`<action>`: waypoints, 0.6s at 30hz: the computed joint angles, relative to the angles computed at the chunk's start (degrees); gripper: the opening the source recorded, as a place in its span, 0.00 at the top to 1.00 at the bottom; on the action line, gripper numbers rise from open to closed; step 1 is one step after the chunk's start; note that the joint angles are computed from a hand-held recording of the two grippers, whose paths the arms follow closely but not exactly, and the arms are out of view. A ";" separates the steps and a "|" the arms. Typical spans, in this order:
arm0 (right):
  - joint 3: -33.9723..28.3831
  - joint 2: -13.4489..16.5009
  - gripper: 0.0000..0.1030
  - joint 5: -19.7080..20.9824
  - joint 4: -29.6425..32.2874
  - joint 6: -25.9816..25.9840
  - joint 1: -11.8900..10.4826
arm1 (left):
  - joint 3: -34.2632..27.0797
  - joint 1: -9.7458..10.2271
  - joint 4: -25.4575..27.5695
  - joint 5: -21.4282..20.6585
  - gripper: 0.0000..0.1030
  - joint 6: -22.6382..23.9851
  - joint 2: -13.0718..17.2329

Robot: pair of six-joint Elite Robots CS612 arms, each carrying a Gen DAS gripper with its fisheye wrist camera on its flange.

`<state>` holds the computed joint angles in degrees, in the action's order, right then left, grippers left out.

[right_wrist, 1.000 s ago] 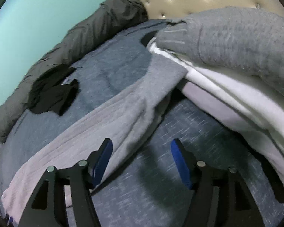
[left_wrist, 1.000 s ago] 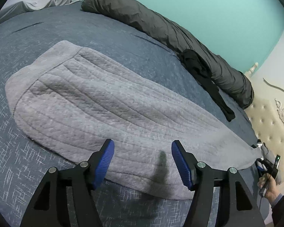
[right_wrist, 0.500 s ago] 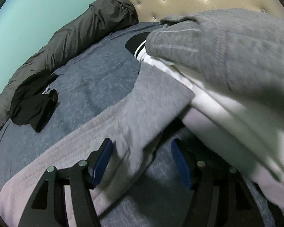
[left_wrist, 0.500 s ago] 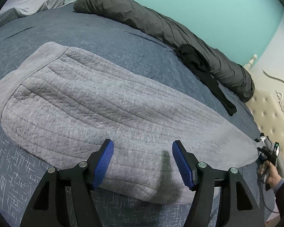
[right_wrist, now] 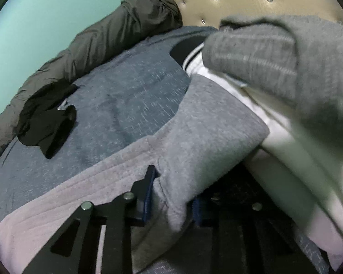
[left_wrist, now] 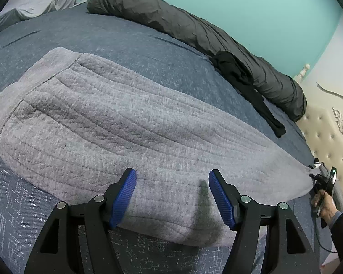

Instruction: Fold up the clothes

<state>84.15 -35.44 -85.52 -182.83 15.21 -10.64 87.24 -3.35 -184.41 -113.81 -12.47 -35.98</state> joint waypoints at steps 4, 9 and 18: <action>1.52 -1.73 0.76 1.50 -2.18 -1.17 0.09 | 0.67 0.32 -1.12 -0.09 0.32 0.15 -0.54; 3.45 -4.93 0.78 3.19 -4.40 -4.87 1.20 | 1.38 1.03 -2.48 -0.41 0.32 -0.54 -1.09; 4.24 -10.09 0.79 6.40 -2.42 -10.80 5.86 | 2.85 2.38 -2.93 -1.60 0.32 -2.24 -1.92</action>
